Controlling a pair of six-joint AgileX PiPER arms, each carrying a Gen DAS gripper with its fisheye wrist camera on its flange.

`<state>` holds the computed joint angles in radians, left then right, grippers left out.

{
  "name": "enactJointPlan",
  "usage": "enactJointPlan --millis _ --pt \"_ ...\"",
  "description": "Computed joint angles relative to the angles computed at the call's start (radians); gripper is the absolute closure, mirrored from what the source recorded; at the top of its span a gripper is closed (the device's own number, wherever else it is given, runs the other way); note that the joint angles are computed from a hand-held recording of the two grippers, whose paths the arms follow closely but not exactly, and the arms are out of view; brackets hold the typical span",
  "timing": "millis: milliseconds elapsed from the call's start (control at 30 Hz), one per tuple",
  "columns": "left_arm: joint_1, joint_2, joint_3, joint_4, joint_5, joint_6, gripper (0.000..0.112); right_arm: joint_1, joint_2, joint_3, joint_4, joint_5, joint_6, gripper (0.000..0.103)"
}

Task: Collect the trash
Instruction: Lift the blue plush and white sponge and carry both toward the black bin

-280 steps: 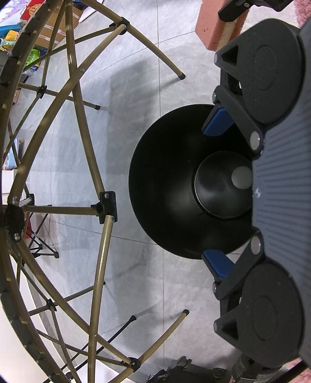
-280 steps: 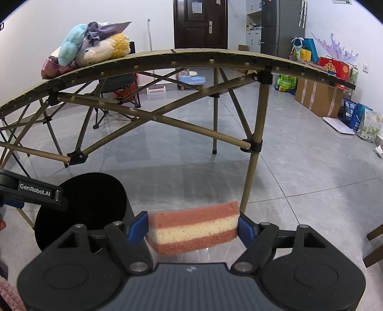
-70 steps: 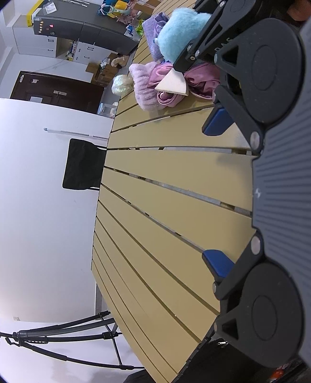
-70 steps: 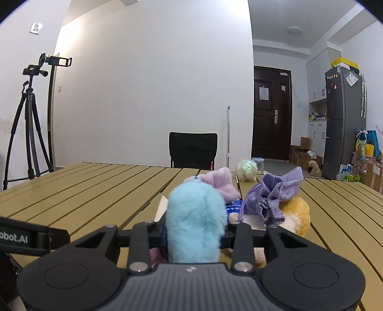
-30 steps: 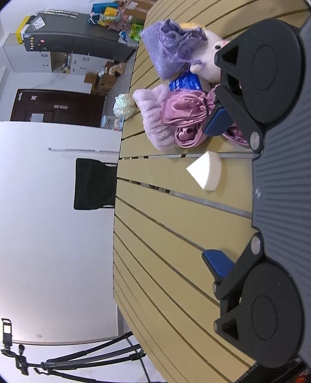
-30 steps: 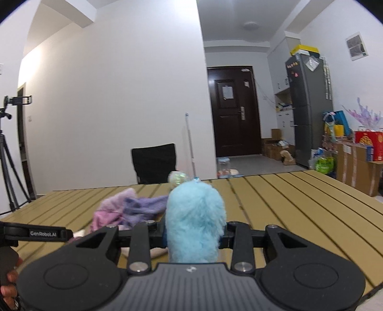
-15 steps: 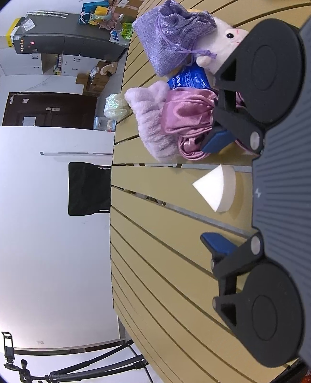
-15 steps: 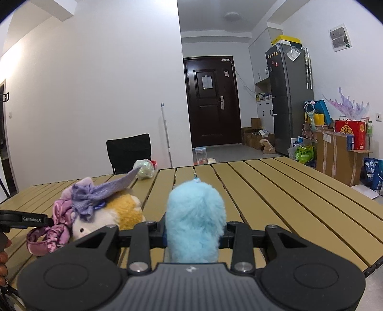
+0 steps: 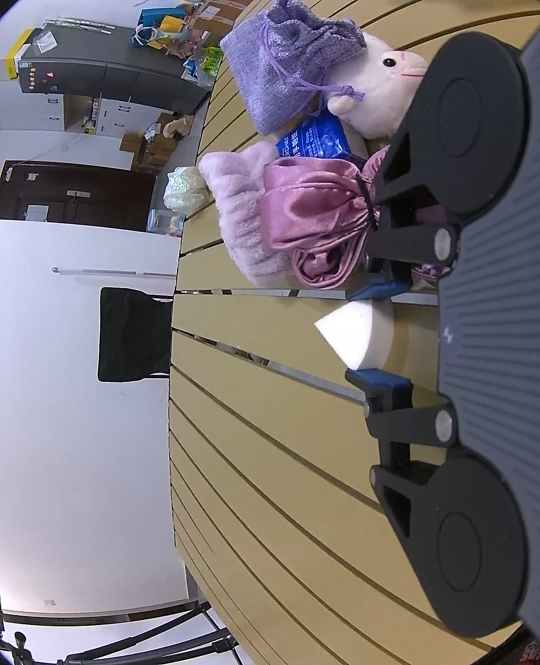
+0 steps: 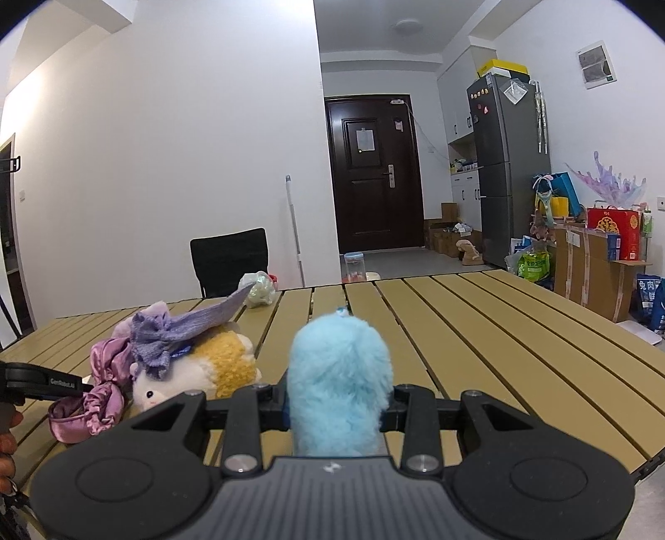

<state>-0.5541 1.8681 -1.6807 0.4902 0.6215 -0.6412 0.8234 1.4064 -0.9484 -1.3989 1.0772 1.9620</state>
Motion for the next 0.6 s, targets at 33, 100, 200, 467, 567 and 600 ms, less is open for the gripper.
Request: enactJointPlan --millis 33,100,200,467,567,600 --pt "-0.002 -0.001 -0.001 0.008 0.003 -0.008 0.078 0.002 -0.004 0.002 0.001 -0.001 -0.002 0.071" --pt "-0.001 -0.009 0.007 0.019 0.002 -0.016 0.079 0.004 -0.005 0.003 0.001 -0.003 -0.003 0.071" --pt "0.0 -0.024 0.024 0.032 -0.005 -0.029 0.079 0.011 -0.009 0.005 0.002 -0.004 -0.004 0.071" --pt "-0.01 -0.101 0.107 0.107 -0.037 -0.082 0.079 0.047 -0.008 -0.004 0.001 0.011 -0.002 0.071" --pt "-0.018 -0.142 0.151 0.142 -0.053 -0.112 0.079 0.071 -0.006 -0.01 0.004 0.023 0.0 0.071" --pt "-0.02 -0.158 0.168 0.152 -0.059 -0.122 0.079 0.076 -0.003 -0.016 0.006 0.026 -0.002 0.071"
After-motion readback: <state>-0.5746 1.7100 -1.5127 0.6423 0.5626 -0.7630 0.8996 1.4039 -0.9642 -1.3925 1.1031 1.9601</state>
